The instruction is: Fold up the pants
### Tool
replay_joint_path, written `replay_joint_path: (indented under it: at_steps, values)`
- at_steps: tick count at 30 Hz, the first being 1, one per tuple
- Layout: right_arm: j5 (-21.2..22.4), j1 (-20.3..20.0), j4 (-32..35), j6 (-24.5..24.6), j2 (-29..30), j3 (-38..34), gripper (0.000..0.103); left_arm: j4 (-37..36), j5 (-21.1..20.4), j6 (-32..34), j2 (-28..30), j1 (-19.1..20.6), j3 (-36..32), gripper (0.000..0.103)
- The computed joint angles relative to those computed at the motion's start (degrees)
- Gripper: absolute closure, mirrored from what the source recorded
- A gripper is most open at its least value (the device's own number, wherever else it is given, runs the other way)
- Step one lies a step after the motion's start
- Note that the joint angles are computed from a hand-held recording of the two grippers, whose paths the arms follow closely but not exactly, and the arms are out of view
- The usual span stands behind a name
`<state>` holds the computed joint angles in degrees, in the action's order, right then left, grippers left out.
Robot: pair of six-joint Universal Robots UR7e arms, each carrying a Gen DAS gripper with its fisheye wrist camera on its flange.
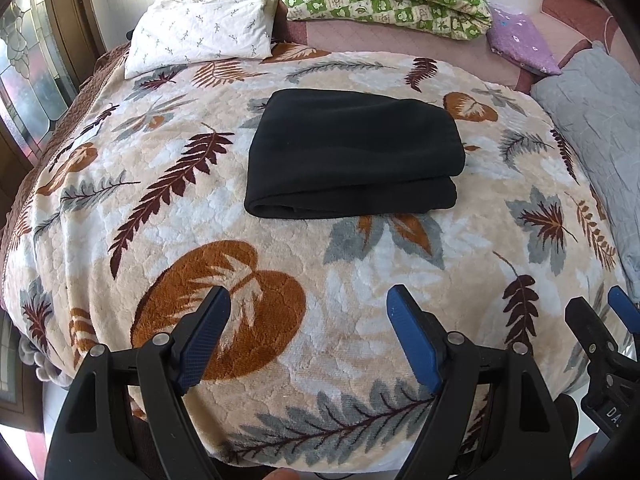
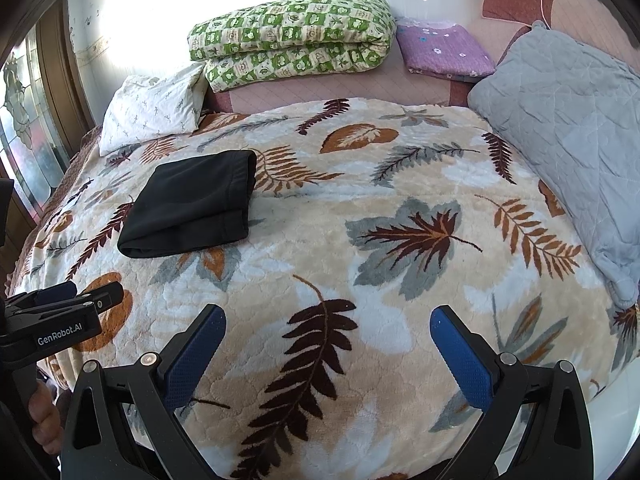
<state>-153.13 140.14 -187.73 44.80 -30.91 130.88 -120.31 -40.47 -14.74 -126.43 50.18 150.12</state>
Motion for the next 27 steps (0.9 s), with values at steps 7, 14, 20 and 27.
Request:
replay_joint_path:
  at_steps: [7,14,20,27]
  values:
    - [0.27,-0.25,0.39,-0.44,-0.25,-0.08,0.0,0.08,-0.06,-0.05,-0.11,-0.2,0.14,0.022]
    - [0.42,-0.55,-0.04,-0.84,-0.14,-0.05,0.0,0.05,0.23,-0.29,-0.39,-0.55,0.4,0.022]
    - [0.44,-0.67,-0.21,-1.19,-0.09,-0.04,0.0,1.02,0.45,-0.96,-0.71,-1.04,0.39,0.022]
    - [0.51,-0.7,0.72,-0.96,-0.13,-0.21,0.0,0.67,0.01,-0.64,-0.52,-0.52,0.23,0.022]
